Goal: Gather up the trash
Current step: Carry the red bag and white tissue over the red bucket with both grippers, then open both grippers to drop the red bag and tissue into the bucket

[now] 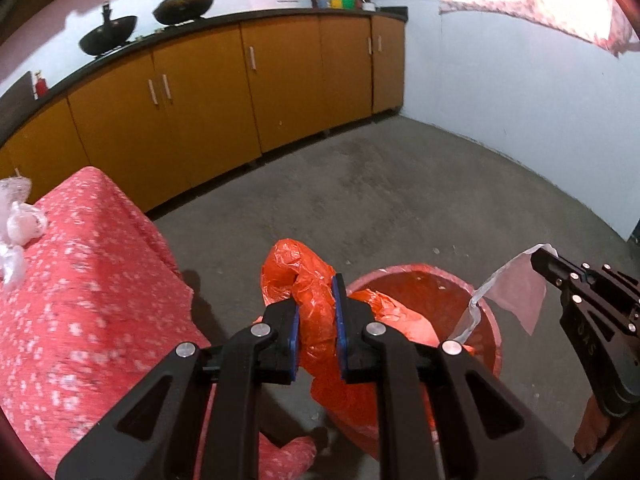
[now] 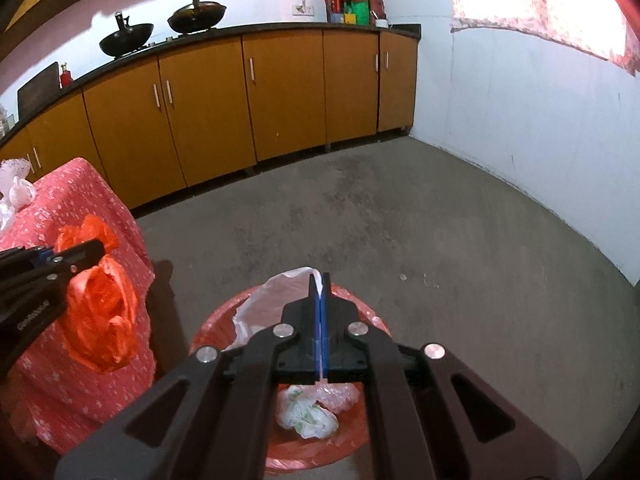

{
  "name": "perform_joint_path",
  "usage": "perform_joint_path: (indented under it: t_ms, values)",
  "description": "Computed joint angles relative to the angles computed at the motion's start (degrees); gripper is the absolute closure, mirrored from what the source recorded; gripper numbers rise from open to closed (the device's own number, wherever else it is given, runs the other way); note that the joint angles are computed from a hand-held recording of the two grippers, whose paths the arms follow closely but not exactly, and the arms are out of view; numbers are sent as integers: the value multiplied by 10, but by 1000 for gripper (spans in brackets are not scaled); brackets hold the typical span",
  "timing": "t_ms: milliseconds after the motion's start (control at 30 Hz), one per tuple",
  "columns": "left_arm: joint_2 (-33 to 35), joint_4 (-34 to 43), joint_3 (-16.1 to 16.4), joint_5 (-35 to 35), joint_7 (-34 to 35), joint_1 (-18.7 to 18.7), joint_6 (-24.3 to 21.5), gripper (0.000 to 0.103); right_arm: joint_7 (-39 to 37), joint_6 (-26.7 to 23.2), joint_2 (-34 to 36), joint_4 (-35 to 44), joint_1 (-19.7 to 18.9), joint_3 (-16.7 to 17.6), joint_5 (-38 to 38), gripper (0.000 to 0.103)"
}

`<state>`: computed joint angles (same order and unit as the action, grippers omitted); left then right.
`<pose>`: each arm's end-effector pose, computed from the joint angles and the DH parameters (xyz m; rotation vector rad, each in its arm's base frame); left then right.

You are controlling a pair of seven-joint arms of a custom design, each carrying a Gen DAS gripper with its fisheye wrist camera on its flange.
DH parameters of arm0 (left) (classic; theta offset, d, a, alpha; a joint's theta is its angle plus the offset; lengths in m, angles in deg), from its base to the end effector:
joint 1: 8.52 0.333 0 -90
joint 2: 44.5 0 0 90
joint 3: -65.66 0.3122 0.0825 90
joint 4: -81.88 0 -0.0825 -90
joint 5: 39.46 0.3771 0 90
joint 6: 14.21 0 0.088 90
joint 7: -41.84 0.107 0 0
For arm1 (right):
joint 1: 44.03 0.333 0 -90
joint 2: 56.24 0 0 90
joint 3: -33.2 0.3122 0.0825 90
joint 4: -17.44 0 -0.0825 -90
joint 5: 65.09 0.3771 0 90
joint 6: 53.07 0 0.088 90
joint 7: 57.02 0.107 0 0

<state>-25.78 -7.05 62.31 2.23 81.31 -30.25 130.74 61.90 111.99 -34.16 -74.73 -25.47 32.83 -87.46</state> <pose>0.6305 -0.2963 0.5326 -1.6891 1.7102 -0.6940 0.6658 0.2426 0.5082 -1.7642 1.5253 -0.7051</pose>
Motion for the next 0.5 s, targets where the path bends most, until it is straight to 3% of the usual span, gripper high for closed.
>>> perform_joint_path:
  t_ms: [500]
  values:
    - [58, 57, 7, -54, 59, -16, -16, 88, -42, 12, 14, -7, -22, 17, 48, 101]
